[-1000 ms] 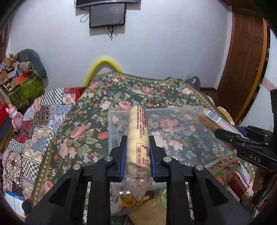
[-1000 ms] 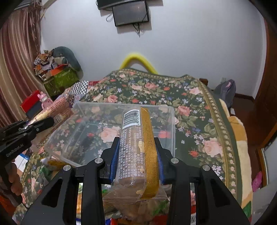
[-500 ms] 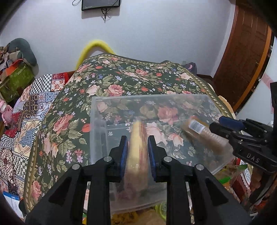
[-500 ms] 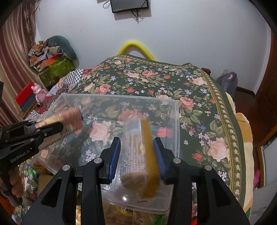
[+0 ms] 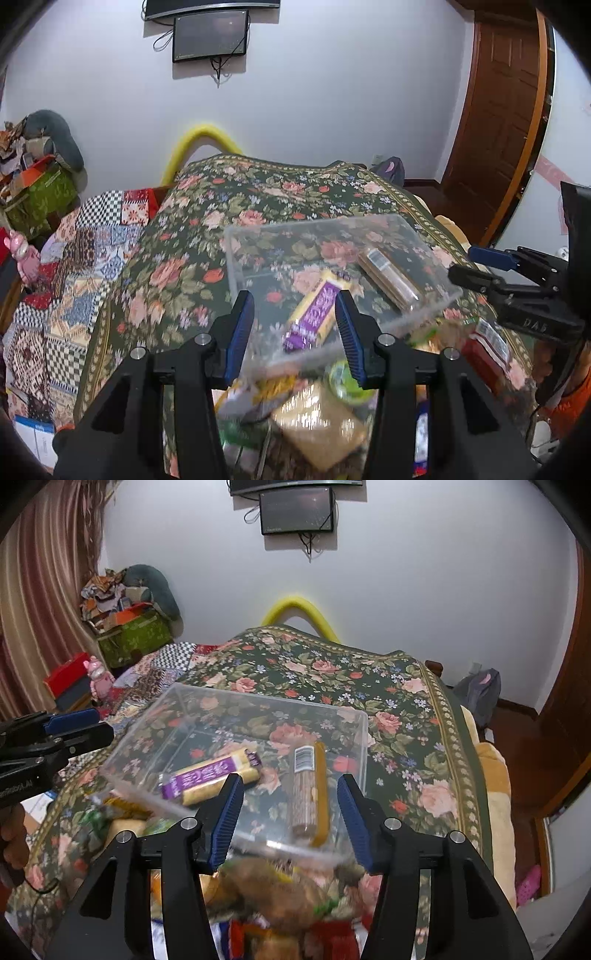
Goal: Organize snacks
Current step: 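Carry both packs into the clear box and open both tools, then grasp the green chip bag with left tool while right tool grasps orange-wrapped wafer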
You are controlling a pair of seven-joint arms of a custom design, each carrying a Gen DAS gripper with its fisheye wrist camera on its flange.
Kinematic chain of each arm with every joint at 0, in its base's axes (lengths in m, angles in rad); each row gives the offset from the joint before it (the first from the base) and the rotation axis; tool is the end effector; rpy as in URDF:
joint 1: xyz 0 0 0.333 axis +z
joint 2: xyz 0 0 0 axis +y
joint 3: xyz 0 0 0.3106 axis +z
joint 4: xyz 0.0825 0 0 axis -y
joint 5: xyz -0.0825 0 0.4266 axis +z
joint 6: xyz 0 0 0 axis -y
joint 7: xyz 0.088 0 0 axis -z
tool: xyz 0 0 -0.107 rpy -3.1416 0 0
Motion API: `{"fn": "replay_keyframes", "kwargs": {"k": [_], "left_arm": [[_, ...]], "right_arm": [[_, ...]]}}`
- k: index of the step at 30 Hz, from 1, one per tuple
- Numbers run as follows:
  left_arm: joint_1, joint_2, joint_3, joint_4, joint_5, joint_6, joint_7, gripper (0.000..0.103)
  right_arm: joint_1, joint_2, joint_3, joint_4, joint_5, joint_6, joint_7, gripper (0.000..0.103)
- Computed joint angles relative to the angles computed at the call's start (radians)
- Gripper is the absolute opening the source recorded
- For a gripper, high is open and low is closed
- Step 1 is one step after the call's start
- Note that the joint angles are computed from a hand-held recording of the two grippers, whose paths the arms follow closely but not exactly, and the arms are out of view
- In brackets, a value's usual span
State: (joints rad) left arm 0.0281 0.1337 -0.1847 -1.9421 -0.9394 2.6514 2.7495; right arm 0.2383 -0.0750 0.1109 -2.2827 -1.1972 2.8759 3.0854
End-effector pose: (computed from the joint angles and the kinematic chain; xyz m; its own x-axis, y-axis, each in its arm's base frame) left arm 0.6587 -0.0779 0.4449 -0.5951 -0.7997 0.0798 -0.5662 0.3467 -0.7478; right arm 0.5126 0.2434 0.4024 -0.0515 -0.9957 -0.0769 -0.6472 0.0920 -0.7567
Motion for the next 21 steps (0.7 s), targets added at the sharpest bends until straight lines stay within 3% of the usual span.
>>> {"fn": "replay_keyframes", "kwargs": {"k": [8,15,17,21], "left_arm": [[0.02,-0.045,0.04,-0.105,0.012,-0.019,0.005,0.052],[0.047,-0.012,0.057,-0.127,0.092,-0.05,-0.074,0.057],[0.054,-0.001,0.057,-0.133,0.11,-0.038,-0.089,0.068],[0.069,0.027,0.048,-0.127,0.115,-0.014,-0.092,0.074]], "right_arm": [[-0.005,-0.069,0.03,-0.094,-0.081,0.009,0.144,0.055],[-0.008,-0.098,0.047,-0.164,-0.007,0.017,0.095,0.055],[-0.009,-0.103,0.055,-0.187,0.015,0.019,0.089,0.055],[-0.011,-0.075,0.061,-0.211,0.064,0.046,0.085,0.055]]}}
